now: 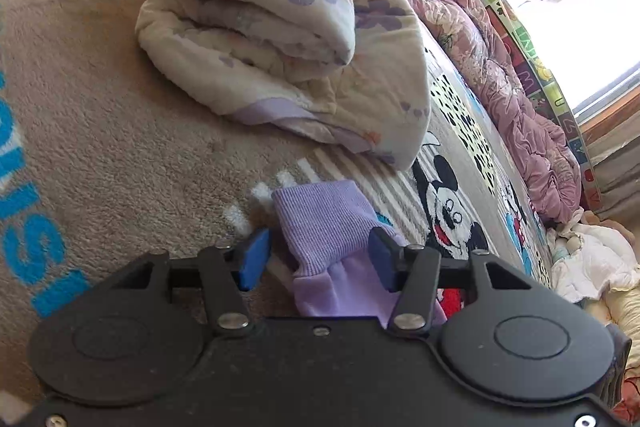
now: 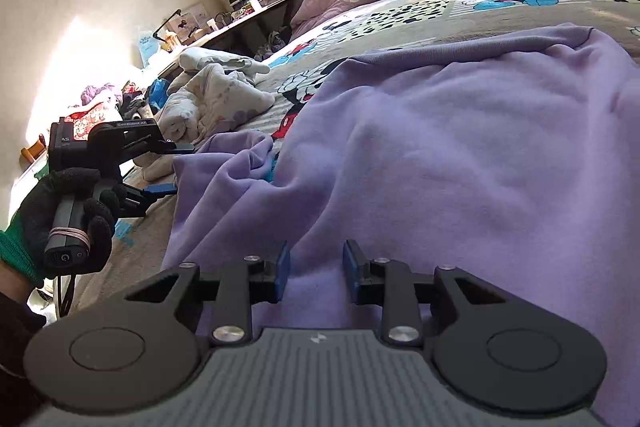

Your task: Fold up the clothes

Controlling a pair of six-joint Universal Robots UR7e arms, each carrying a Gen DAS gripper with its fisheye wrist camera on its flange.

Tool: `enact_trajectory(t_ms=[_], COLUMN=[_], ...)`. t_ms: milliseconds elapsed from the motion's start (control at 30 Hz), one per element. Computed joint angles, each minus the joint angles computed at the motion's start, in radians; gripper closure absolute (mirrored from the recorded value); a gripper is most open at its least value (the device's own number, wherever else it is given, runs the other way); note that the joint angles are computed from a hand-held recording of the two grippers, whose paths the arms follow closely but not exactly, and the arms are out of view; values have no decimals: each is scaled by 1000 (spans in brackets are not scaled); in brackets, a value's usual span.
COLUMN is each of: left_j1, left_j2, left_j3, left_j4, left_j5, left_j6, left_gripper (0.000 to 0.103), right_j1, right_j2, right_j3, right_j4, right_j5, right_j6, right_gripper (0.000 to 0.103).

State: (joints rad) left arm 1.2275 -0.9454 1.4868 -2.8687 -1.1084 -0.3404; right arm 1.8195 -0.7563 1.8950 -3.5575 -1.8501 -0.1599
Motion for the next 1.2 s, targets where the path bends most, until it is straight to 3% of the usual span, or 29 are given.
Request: enact_trajectory(t_ms=[33,167,333,400,467,667,833,900,967,1033,1100,1200], left_j1=[0,-8,-31,-27,-20,31,79,91,93,100,102,85], left_j2=[6,-8,-110,-164,-207,-251,-222,-204,-192,-186,-177,-125], left_j3=[-2,27,97,119,139,170,168,160,151,139,122,70], left_j4=[-8,-107,-272,-280,-283,-278,-323,-350,-362,-349,-306,-148], left_j5=[-7,-41,-69,-77,-76,-71,-115,-144,-158,-163,-121,119], left_j6=[20,104,282,328,358,379,388,394,408,394,381,445], left_gripper=[95,97,97,97,102,102,102,102,102,102,102,102], right_j1=[2,15,15,16,19,31,78,115,143,167,187,217], right_j2=[3,23,18,15,16,31,52,72,64,63,68,96], right_j3=[1,-9,-8,-12,-16,-29,-78,-90,-74,-70,-81,-106], right_j4=[-7,-17,-4,10,19,9,50,-3,-3,83,217,365], right_j5=[-7,-47,-52,-56,-65,-98,-216,-268,-217,-194,-193,-200], right_j6=[1,-43,-34,-27,-31,-56,-66,-139,-202,-265,-326,-434], right_gripper=[73,72,72,72,72,72,69,65,65,61,50,45])
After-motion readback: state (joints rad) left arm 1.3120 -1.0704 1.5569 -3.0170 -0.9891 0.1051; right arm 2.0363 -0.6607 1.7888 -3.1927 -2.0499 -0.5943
